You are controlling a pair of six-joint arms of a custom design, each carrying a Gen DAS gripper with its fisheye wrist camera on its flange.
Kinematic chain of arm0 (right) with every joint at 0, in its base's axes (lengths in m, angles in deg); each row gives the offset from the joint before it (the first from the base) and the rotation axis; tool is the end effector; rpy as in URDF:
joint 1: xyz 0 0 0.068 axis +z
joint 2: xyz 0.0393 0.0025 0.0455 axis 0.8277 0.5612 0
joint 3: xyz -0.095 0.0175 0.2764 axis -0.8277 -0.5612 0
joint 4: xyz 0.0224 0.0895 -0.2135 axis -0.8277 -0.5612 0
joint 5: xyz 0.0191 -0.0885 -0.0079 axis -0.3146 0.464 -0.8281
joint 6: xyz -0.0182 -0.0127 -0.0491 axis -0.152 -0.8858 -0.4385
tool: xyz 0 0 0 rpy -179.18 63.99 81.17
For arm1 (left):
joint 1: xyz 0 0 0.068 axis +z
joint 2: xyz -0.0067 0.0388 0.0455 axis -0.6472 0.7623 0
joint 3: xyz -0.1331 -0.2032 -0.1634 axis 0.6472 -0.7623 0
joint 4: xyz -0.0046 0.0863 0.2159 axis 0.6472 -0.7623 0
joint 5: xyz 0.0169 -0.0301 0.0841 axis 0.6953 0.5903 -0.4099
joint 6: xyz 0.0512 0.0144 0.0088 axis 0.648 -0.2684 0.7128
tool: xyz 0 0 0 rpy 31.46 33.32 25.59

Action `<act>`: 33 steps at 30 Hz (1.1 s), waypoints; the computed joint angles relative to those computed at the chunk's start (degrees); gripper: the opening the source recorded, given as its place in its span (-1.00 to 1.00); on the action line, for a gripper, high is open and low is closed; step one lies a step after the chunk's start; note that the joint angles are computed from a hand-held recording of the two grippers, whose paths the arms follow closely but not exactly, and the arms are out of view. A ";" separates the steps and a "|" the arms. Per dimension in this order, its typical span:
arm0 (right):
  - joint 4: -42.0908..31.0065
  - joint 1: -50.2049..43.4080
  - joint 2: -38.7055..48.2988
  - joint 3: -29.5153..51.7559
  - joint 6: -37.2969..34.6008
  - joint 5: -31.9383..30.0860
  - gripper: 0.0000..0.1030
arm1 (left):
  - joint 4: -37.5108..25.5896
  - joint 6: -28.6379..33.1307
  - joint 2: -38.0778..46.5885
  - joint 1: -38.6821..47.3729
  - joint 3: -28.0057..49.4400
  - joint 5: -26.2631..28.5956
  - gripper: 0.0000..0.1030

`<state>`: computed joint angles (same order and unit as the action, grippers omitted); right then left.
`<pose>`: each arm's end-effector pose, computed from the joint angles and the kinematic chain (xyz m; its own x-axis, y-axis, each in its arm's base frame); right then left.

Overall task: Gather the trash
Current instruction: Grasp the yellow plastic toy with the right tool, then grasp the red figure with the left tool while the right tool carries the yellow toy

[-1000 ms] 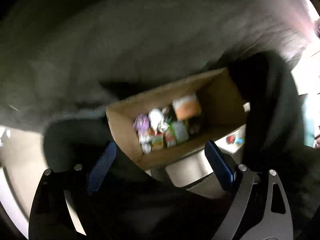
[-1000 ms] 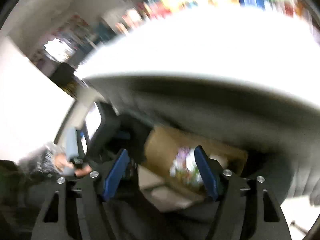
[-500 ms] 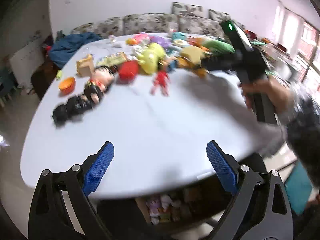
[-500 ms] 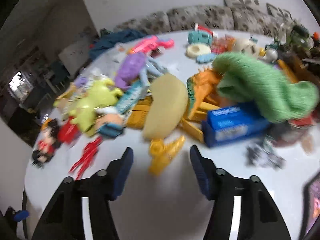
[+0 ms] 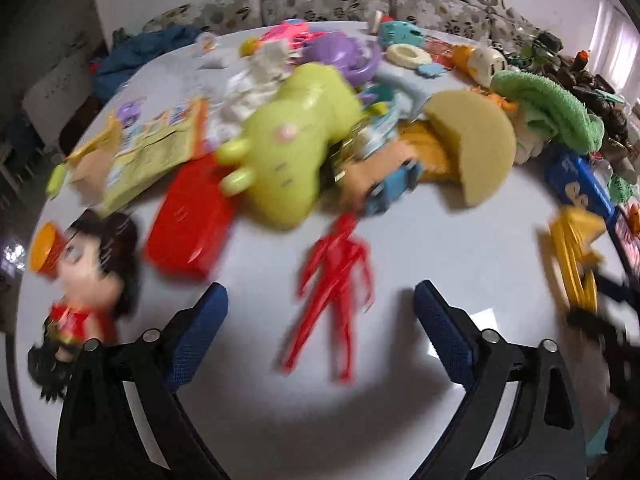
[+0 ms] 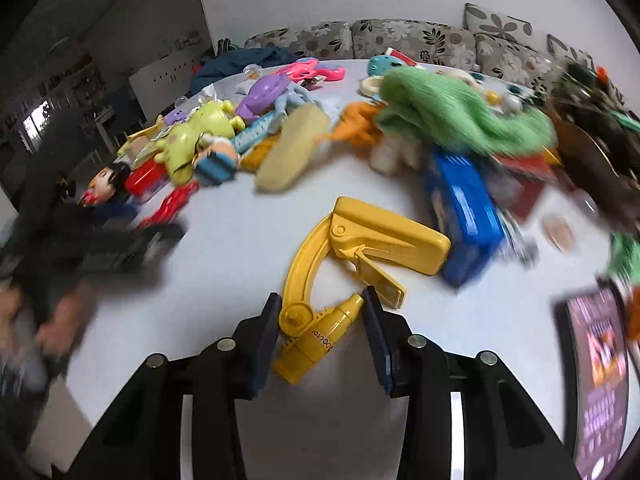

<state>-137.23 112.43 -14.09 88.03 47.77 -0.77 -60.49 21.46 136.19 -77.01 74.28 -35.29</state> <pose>0.0980 0.1089 0.2544 -0.6824 0.3168 -0.6588 0.3021 0.9429 0.1405 0.2799 -0.2109 0.3567 -0.6048 0.5735 -0.5526 0.6850 0.7286 0.0064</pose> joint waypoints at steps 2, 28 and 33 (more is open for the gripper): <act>-3.91 5.05 -1.75 -0.56 7.25 1.78 -0.20 | 2.42 -0.22 -0.95 -1.07 -1.08 -0.06 -0.35; -20.16 53.20 23.77 23.93 49.53 8.84 -0.20 | -31.97 43.82 -48.86 35.78 -28.80 33.67 -0.39; 12.25 47.27 23.81 5.71 40.38 -0.14 -0.08 | -21.67 32.28 -53.06 21.56 -41.70 21.74 -0.11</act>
<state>-124.98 159.71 9.72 93.75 88.15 -0.91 -82.16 53.75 83.14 -55.45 32.58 -13.55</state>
